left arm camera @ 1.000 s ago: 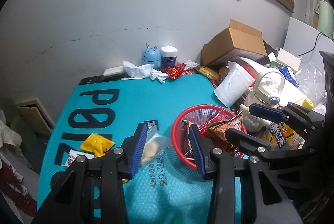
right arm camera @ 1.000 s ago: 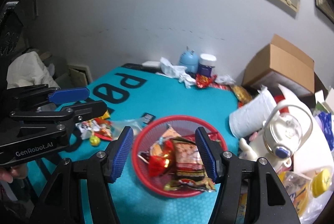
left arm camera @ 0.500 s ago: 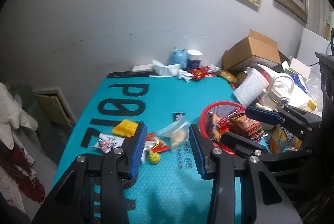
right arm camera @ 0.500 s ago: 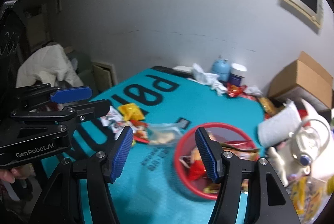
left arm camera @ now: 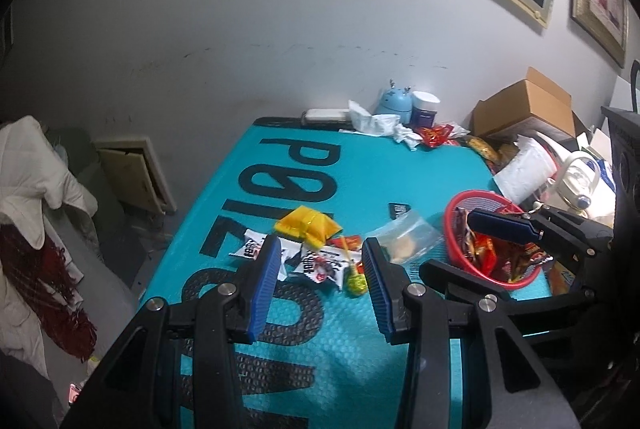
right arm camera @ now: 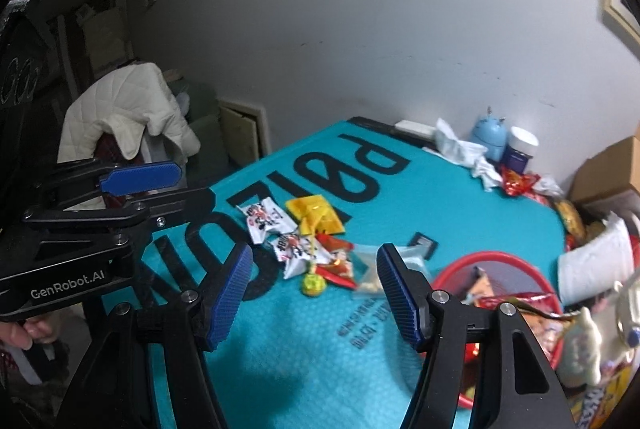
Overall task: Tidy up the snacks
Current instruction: 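Move both open tools away from the basket toward the scattered snacks, then grasp the white printed snack bag with left tool while right tool grasps the yellow bag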
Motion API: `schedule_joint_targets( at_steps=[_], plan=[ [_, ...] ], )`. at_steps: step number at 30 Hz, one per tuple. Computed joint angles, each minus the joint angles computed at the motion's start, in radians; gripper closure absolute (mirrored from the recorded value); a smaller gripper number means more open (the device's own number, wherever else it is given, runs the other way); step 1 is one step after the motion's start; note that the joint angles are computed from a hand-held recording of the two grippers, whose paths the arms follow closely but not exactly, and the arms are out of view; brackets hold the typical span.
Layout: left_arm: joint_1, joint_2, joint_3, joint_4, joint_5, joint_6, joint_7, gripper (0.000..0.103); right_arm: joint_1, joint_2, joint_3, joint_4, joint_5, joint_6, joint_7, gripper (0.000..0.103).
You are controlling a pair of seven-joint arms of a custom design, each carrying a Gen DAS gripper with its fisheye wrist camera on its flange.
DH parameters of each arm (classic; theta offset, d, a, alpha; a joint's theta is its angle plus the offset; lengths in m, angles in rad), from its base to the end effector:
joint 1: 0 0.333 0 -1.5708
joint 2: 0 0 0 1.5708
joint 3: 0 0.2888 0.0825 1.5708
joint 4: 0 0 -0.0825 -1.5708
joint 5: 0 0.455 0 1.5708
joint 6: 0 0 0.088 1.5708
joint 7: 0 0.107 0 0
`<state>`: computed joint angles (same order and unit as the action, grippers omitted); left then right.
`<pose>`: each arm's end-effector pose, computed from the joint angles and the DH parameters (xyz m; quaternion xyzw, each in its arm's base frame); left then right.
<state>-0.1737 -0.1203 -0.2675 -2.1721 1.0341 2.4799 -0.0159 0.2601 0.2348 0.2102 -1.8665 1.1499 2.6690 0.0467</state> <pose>0.5520 -0.2662 0.4271 -0.7576 0.4904 -0.2618 0.3422 0.6427 0.2894 0.3797 -0.8614 0.2264 -0.1204 0.4384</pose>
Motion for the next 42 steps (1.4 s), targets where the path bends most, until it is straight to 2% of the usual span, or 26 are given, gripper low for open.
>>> schedule_joint_targets(
  at_steps=[13, 25, 37, 42],
  plan=[
    [0.060, 0.044, 0.058, -0.033, -0.074, 0.116, 0.035, 0.062, 0.013, 0.212, 0.035, 0.215, -0.268, -0.026, 0.237, 0.038],
    [0.088, 0.135, 0.119, -0.015, -0.168, 0.207, 0.126, 0.062, 0.021, 0.426, 0.072, 0.451, -0.510, -0.072, 0.448, 0.038],
    [0.108, 0.167, 0.155, -0.008, -0.173, 0.296, 0.178, 0.062, 0.095, 0.690, 0.043, 0.821, -0.716, -0.205, 0.661, 0.038],
    [0.113, 0.187, 0.164, -0.003, -0.225, 0.336, 0.246, 0.062, 0.124, 0.778, 0.028, 0.947, -0.775, -0.239, 0.707, 0.038]
  ],
)
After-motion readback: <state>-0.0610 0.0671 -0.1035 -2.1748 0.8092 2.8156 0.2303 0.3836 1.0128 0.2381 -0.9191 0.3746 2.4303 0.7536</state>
